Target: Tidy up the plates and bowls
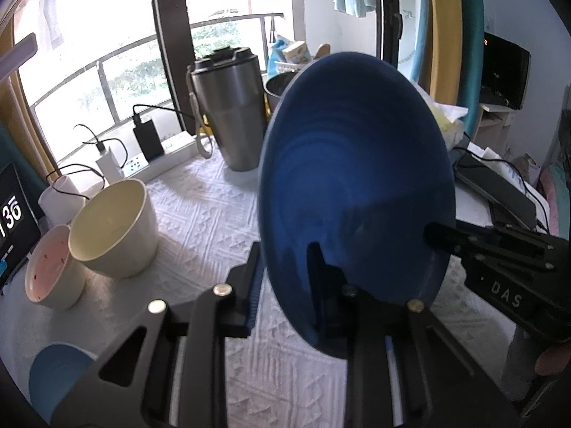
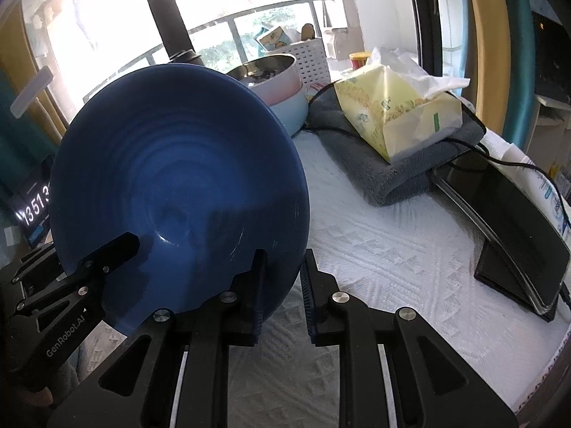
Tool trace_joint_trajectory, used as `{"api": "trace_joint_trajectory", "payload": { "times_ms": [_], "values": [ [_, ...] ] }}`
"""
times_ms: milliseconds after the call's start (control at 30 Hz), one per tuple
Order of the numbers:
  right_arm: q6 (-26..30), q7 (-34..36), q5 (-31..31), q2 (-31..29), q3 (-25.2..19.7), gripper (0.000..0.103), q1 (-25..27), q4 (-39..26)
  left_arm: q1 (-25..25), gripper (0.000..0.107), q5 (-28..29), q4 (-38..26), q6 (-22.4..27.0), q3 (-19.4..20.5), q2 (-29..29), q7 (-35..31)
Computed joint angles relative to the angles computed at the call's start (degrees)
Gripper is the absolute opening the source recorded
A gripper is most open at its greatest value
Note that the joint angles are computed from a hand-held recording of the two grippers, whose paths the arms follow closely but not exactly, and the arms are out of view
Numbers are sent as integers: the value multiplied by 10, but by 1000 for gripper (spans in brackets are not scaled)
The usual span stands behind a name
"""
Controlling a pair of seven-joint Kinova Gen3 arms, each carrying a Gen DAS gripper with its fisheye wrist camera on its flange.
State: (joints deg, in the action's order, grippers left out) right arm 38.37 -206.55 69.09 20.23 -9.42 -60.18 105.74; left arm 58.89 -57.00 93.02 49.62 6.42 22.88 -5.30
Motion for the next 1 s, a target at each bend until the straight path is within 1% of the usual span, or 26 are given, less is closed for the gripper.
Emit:
{"api": "trace_joint_trajectory", "payload": {
  "times_ms": [200, 433, 733, 1000],
  "values": [
    [20, 10, -9, -4, -8, 21, -13, -9, -1, 25, -2, 20, 2, 5, -20, 17],
    [43, 19, -17, -2, -14, 21, -32, -23, 0, 25, -19, 50, 14, 20, -42, 55],
    [79, 42, -32, 4, -23, 21, -64, -53, -9, 25, -38, 94, 30, 47, -73, 109],
    [100, 61, -41, 16, -23, 21, -92, -82, -20, 25, -51, 135, 48, 77, -102, 154]
  ]
}}
